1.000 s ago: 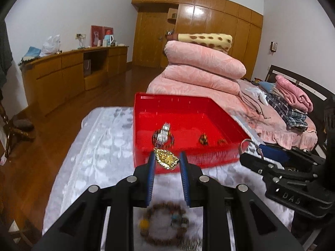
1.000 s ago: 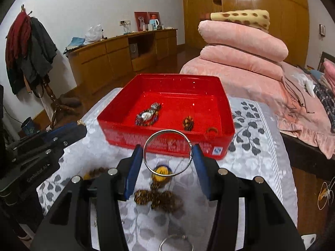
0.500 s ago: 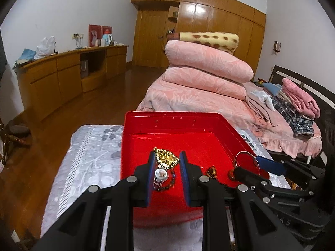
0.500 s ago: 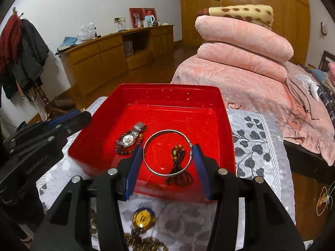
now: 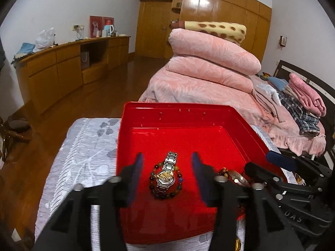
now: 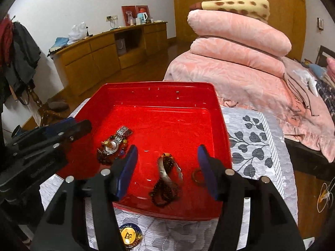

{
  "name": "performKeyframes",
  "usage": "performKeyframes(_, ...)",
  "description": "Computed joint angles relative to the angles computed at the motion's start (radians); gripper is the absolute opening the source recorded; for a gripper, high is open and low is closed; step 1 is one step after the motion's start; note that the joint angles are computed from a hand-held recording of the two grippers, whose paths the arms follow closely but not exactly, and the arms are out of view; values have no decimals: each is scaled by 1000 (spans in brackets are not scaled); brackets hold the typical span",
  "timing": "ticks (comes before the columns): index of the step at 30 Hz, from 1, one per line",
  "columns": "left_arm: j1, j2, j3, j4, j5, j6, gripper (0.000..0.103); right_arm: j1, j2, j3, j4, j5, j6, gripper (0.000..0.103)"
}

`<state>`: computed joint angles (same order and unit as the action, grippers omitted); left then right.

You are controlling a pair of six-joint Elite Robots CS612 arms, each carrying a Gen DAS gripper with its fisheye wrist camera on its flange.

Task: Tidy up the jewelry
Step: 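Withdraw both open tools from the red box back over the jewelry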

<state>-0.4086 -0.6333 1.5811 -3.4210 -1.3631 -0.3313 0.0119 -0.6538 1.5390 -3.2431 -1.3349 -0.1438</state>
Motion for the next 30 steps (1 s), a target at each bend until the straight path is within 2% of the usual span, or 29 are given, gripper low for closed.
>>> performKeyframes(2,-3,-8,15,-21,7,7,53,-3,-5,9,-21,1,5,58)
performKeyframes(4,-4,-17,31,-35,19,10,65,-8,-13,26,-48,2,13,60)
performKeyframes(8,-8,-40,82,-89,34,-3,80,-19,-32,70,-91,-2,32,68)
performKeyframes(13,-23,-77,170,-149,96,-2,96,-26,-66,159,-158,-24,34,84)
performKeyframes(14,-27,-83,188,-160,106,-4,96,-26,-73,180,-174,-34,31,89)
performKeyframes(20,-45,-116,298,-209,118,-37,97,-30,-105,288,-217,-40,24,94)
performKeyframes(23,-56,-125,346,-228,118,-66,97,-30,-118,332,-216,-56,43,95)
performKeyframes(30,-91,-133,431,-259,128,-94,97,-34,-133,413,-208,-71,25,96)
